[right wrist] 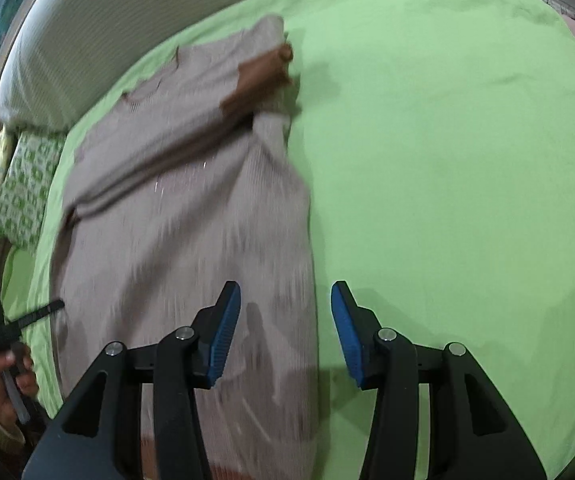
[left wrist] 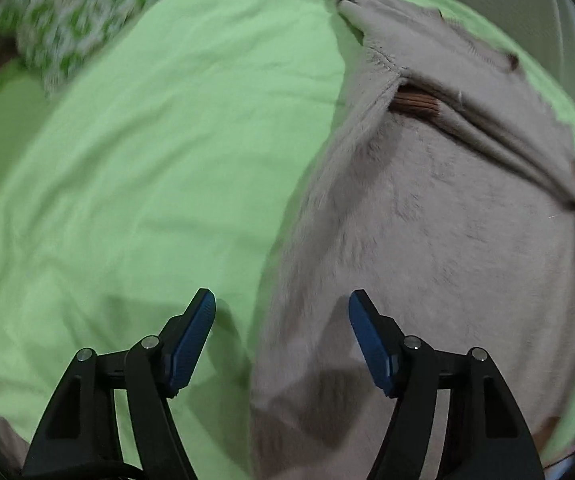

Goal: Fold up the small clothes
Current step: 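Move both grippers to the brown ribbed hem of the sweater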

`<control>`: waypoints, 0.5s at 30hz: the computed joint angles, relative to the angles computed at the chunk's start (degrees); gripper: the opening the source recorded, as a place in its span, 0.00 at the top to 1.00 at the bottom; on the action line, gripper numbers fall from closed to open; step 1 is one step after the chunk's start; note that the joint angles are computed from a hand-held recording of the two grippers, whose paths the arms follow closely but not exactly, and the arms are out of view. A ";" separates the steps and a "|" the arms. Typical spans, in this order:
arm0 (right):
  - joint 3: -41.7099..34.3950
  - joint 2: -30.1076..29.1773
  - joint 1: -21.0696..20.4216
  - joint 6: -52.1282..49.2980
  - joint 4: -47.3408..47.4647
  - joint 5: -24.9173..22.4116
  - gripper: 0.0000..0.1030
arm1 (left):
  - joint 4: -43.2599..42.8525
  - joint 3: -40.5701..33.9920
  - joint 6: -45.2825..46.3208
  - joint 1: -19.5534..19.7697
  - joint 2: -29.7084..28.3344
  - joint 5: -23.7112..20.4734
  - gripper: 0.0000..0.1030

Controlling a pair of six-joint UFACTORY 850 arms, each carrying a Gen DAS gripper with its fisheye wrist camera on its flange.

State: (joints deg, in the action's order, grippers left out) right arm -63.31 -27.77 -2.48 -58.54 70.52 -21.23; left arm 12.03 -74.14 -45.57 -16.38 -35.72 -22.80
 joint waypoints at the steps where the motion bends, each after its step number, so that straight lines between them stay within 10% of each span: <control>1: 1.34 0.86 -0.32 -1.37 0.66 -1.08 0.53 | -4.67 2.28 4.19 0.30 1.62 2.22 0.31; 15: 16.71 9.39 -1.93 -13.51 7.77 -7.33 0.53 | -38.62 25.34 31.77 -3.36 15.14 10.21 0.21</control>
